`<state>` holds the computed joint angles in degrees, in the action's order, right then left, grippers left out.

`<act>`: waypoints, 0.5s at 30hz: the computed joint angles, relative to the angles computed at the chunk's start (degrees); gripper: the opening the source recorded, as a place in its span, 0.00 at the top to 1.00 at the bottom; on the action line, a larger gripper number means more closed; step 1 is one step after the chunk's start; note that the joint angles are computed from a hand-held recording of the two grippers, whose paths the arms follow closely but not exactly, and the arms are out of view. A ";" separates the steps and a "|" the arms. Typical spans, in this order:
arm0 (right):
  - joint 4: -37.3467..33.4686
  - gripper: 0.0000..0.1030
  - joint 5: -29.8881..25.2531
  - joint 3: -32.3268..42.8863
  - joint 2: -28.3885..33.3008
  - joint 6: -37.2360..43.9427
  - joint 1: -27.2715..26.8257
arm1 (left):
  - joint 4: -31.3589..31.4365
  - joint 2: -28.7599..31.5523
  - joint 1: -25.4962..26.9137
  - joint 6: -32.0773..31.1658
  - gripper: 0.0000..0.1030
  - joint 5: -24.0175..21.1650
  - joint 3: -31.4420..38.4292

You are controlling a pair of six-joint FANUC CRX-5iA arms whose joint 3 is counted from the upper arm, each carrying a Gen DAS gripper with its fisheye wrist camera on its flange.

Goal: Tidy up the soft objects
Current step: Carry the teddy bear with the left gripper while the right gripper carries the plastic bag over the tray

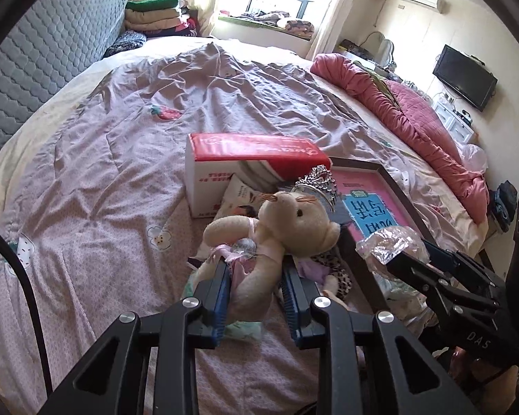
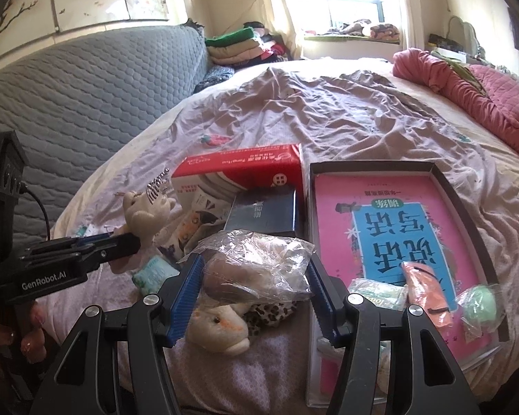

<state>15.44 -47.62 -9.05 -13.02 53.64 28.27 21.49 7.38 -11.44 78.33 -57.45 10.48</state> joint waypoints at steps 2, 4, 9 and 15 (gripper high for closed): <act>0.20 0.41 0.08 -0.17 -0.53 -0.39 -0.10 | -0.53 -0.11 -0.49 0.25 0.72 -0.31 0.43; 0.43 0.41 0.09 -0.29 -1.01 -0.60 -0.24 | -1.00 -0.32 -1.06 0.60 0.72 -0.54 0.76; 1.18 0.41 0.35 -0.90 -2.44 -1.63 -1.11 | -1.05 -0.58 -2.39 0.41 0.72 -0.61 1.56; 2.09 0.41 0.39 -1.83 -4.56 -3.02 -2.49 | -1.51 -0.49 -4.12 0.53 0.72 -1.23 2.90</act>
